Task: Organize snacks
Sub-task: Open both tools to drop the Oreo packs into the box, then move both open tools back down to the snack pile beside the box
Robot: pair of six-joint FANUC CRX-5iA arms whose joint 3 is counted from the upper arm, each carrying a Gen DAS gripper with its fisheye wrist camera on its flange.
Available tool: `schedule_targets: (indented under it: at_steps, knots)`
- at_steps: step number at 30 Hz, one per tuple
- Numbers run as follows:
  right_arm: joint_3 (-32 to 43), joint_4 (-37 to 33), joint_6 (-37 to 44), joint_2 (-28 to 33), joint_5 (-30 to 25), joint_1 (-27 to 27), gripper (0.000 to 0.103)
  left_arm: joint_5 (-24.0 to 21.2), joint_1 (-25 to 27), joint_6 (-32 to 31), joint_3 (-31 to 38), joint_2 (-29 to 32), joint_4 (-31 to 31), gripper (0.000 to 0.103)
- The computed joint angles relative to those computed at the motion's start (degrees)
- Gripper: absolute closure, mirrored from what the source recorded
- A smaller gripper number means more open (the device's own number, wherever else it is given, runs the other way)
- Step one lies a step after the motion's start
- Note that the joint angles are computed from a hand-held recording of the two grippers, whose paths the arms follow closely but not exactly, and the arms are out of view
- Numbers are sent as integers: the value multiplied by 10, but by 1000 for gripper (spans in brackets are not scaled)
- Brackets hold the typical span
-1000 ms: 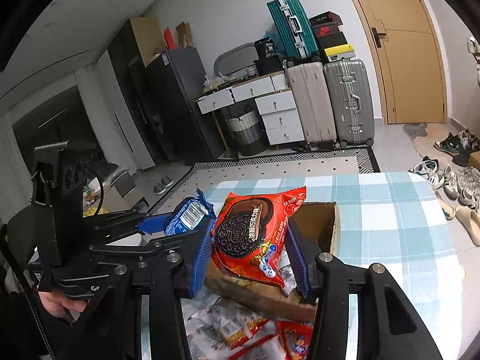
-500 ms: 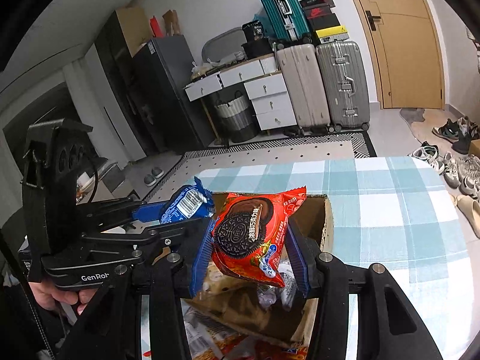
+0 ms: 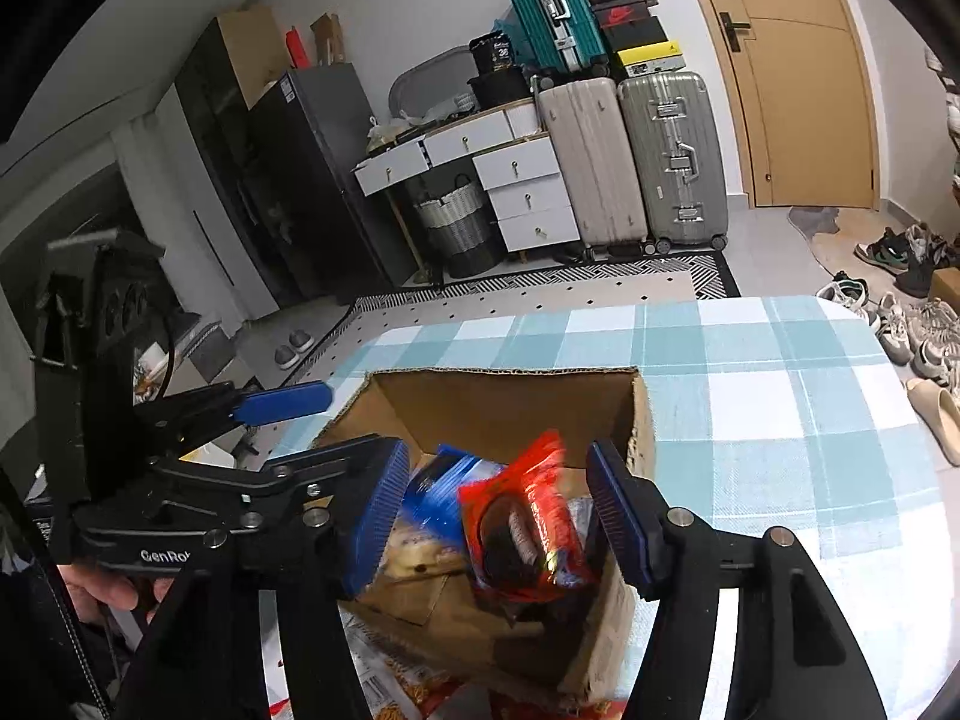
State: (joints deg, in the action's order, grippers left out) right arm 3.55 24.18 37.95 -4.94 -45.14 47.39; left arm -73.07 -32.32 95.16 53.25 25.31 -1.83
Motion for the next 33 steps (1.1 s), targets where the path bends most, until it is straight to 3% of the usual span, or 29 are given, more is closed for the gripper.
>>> schedule_targets:
  at_steps: [11,14,23,25,27,33]
  knots:
    - [-25,90,-63,-44,-28,50,37,11,-22,26,-63,-81,-33,28]
    - [-26,114,-74,-53,-42,70,37,2,-34,40,-66,-98,-53,21]
    - [-42,203,-128,-87,-93,147,23,-16,-66,74,-88,-151,-86,17]
    - [-50,223,-144,-96,-106,167,20,-15,-77,81,-101,-169,-98,13]
    - [-61,245,-160,-106,-122,189,18,-5,-86,87,-120,-187,-104,2]
    - [-87,293,-205,-131,-179,257,15,-5,-121,118,-149,-226,-137,1]
